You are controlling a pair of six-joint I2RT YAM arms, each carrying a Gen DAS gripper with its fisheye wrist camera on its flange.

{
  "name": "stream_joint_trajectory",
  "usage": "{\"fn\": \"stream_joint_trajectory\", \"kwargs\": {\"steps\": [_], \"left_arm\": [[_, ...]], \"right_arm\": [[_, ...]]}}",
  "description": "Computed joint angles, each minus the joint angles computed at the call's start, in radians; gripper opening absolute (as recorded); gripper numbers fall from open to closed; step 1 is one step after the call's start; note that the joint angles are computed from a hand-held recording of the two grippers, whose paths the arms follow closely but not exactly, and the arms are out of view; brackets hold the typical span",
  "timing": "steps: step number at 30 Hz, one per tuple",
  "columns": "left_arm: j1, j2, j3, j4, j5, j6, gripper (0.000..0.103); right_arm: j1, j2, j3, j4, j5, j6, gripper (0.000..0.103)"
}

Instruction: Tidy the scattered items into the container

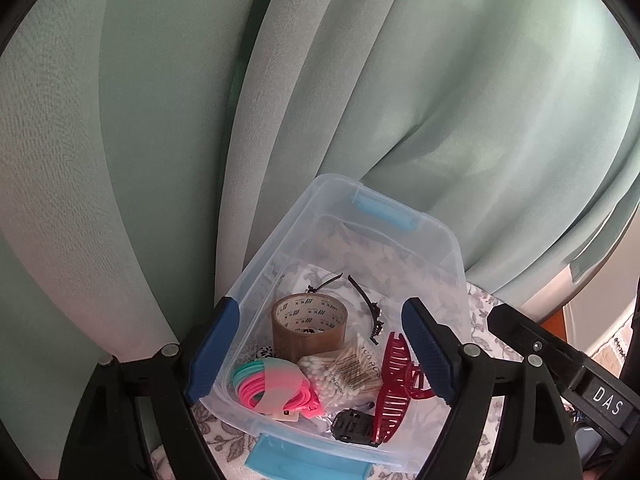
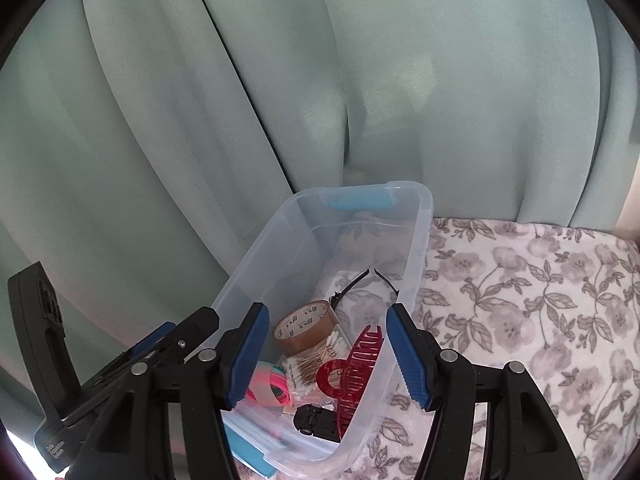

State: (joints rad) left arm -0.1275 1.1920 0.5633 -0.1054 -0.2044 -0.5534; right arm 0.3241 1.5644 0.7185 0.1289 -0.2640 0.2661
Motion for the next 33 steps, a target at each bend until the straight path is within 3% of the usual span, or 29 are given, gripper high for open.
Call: {"fn": "stream_joint_trajectory", "kwargs": {"steps": [12,33], "left_arm": [[-0.120,-0.076,0.027,-0.095,-0.128,-0.020,0.091],[-0.366,-0.164,0.101,-0.308,-0.333,-0.104,0.091]], "right_arm": [[-0.013,-0.117,-0.057,-0.054,-0.003,-0.001,0.065],[-0.028,-0.420,-0.158,-0.255,0.014,-0.021,0.072]]}}
